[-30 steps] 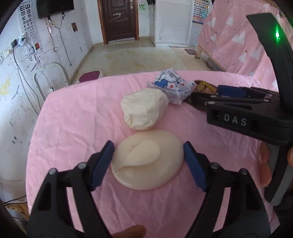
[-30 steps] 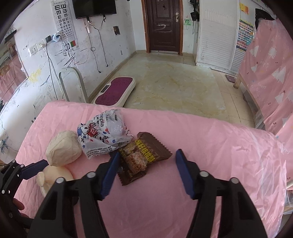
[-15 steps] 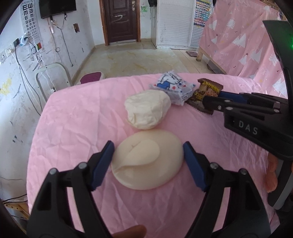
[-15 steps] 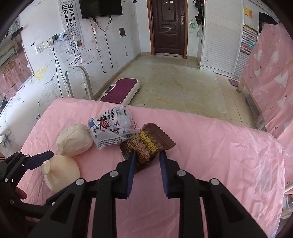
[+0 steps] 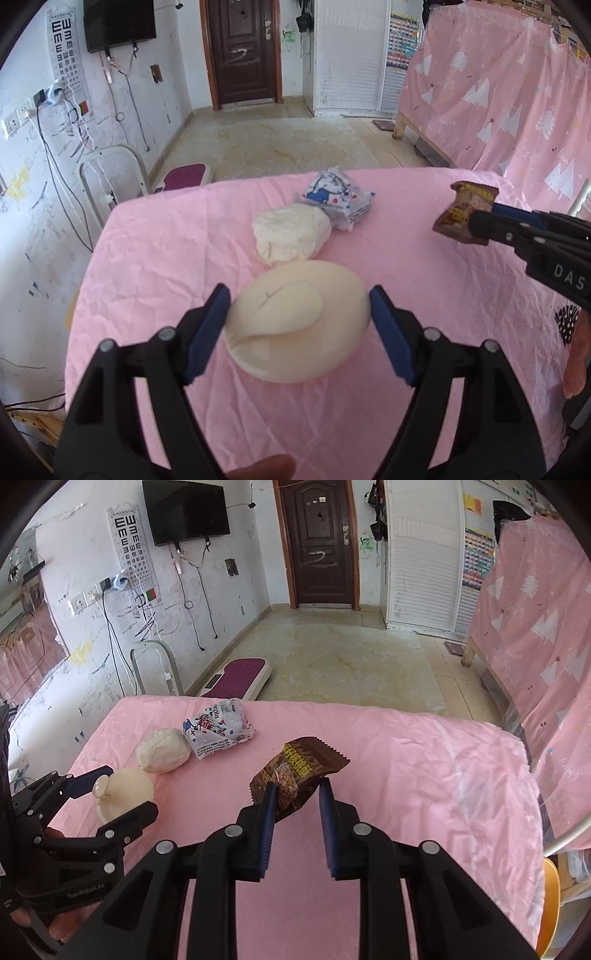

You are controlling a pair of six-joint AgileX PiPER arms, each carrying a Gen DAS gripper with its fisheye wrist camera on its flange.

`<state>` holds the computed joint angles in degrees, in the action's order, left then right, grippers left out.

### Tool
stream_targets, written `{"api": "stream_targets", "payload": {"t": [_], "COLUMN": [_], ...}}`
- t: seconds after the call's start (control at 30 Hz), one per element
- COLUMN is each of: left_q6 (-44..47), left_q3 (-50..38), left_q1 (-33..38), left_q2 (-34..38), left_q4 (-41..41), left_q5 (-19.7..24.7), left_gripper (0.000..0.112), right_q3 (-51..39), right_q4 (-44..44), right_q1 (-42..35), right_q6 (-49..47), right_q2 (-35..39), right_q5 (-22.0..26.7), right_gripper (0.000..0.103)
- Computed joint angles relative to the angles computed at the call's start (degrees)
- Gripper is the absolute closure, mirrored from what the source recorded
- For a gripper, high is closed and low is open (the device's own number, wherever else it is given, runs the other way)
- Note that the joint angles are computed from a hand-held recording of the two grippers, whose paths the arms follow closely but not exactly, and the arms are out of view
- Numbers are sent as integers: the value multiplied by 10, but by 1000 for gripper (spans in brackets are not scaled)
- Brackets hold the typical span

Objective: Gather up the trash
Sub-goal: 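Grasp the flat beige disc with the left tool while the right tool grasps the brown snack wrapper, then carry the beige disc and brown wrapper over the orange bucket with both tools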

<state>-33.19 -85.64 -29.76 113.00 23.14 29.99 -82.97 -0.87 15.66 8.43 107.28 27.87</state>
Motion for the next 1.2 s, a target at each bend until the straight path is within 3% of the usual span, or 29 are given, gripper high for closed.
{"api": "stream_targets", "payload": {"t": [0.53,0.83,1.2], "left_q6": [-104,-113,-56], "left_q3": [-16,-103,-258], "left_q1": [-88,-167,-241], "left_q2": [-32,2,89], "left_q4": [119,149,131], "left_q5": [42,94,160], "left_gripper": [38,38,38], "right_q3": [158,247,312], "right_q4": [28,179,378], "right_q1": [-62,-163,-323], "right_q6": [-19,-189,-426], "right_q2": [-167,-263,-335], "right_q5": [-59,-74,-40], "right_gripper": [91,91,91]}}
